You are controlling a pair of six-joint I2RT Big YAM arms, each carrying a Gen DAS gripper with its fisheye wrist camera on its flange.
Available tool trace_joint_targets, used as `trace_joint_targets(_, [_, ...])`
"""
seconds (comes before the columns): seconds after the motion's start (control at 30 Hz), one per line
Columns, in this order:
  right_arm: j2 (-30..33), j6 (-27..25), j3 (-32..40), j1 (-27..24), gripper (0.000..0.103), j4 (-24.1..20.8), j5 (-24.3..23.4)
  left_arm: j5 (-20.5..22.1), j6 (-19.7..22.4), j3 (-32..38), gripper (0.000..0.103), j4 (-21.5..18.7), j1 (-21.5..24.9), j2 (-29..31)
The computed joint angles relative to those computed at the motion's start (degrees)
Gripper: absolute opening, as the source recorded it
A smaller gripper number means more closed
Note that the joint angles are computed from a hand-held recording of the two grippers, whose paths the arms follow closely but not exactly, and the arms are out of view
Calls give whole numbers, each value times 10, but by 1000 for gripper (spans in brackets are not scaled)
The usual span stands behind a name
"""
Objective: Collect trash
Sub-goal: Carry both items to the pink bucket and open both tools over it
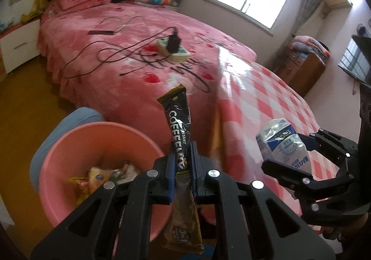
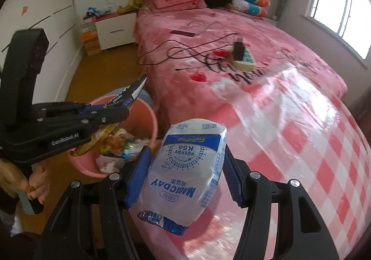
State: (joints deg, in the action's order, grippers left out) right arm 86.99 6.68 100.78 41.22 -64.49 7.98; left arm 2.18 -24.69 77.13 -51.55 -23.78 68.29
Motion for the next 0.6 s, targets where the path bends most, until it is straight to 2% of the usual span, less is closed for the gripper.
trace_joint_targets(0.53, [119, 11, 119, 31, 63, 1, -107, 15, -37, -74, 13, -4, 102, -25])
trace_joint_targets(0.57, [125, 15, 122, 30, 64, 2, -121, 15, -38, -77, 13, -4, 108, -25])
trace_joint_targets(0.6, [131, 22, 125, 29, 72, 2, -130, 12, -39, -80, 18, -5, 112, -25])
